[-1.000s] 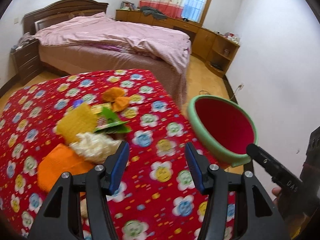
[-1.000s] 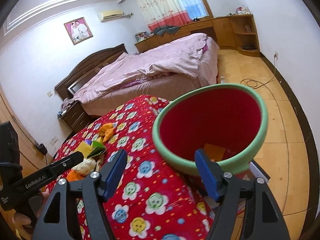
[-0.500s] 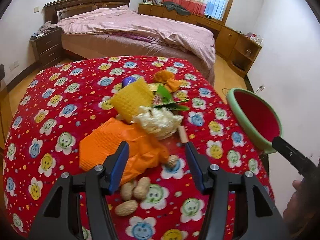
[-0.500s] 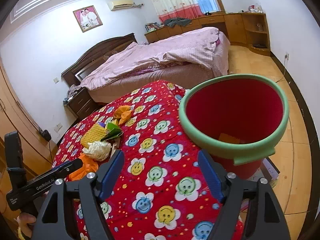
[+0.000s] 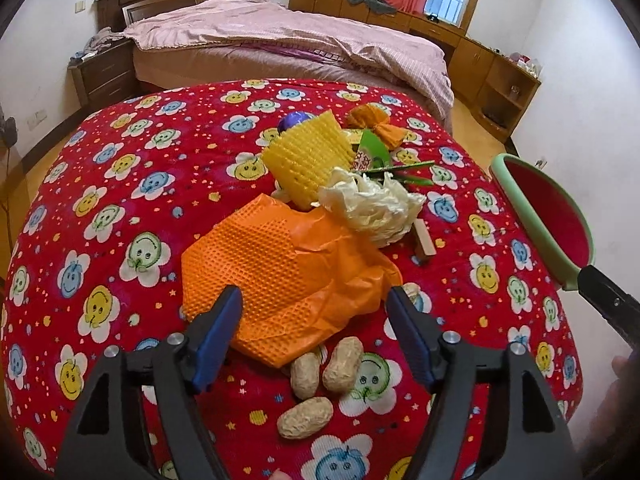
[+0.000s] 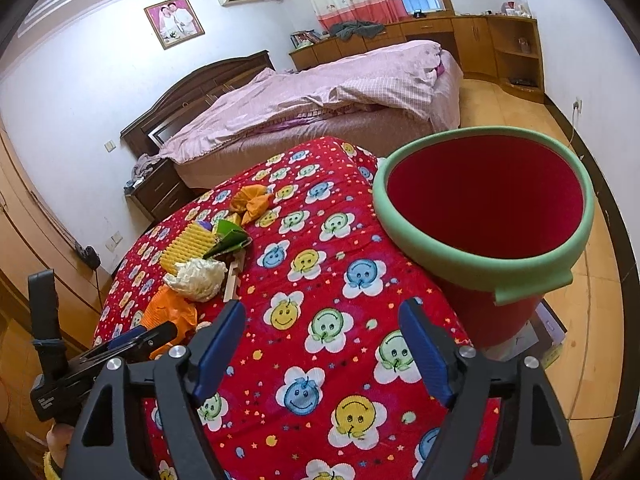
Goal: Collect trash
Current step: 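Move both grippers back toward the orange mesh bag on the bedspread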
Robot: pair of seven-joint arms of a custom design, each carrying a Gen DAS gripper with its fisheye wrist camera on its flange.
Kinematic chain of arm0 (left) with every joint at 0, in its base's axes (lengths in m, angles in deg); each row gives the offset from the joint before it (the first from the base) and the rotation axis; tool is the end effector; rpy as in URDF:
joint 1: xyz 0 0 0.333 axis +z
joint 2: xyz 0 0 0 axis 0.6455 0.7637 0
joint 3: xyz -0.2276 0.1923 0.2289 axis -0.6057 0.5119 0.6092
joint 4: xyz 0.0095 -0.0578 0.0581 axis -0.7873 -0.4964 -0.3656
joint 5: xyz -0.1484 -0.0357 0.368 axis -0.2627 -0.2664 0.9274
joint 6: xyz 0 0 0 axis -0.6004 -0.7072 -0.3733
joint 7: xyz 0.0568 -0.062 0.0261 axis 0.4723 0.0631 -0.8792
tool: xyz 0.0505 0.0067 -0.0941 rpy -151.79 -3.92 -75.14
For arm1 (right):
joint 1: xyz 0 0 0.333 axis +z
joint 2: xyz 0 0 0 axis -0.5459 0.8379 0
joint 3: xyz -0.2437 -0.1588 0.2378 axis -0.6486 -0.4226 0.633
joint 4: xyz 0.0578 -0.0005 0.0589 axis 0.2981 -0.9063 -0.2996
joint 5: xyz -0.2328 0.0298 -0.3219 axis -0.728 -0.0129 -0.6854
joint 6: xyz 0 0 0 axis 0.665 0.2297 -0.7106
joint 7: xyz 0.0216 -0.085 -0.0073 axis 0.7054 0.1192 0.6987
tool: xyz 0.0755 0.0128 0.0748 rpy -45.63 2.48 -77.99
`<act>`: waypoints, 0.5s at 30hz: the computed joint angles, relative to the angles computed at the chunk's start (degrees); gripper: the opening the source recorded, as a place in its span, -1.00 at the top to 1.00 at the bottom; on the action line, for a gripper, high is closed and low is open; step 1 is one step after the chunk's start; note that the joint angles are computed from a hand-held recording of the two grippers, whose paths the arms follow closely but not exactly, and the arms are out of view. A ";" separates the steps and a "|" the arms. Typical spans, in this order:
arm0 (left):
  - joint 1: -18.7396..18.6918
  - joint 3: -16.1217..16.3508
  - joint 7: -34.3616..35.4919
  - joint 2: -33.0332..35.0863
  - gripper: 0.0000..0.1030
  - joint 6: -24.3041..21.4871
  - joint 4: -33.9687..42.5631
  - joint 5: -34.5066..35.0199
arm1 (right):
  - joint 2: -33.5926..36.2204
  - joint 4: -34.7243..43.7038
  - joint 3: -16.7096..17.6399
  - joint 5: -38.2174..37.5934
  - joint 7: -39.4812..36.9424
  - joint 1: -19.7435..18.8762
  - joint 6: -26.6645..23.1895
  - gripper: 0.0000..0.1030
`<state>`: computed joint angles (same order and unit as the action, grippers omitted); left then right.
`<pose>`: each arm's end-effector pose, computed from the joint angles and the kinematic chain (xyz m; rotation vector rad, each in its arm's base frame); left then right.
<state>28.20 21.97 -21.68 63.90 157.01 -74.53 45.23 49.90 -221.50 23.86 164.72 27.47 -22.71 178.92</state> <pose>0.5255 -0.2341 0.3764 -1.9817 1.8179 -0.7685 0.5110 0.0287 0.4263 -1.5729 1.7491 -0.3551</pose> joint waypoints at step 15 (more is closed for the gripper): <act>0.63 0.39 -9.18 0.50 -0.52 -7.56 1.98 9.07 | 1.15 -0.15 -0.06 -1.78 2.43 -0.37 -1.47 -0.57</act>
<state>28.83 22.35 -30.87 64.39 149.45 -72.55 54.30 51.05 -221.65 23.80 162.94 29.90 -23.08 177.45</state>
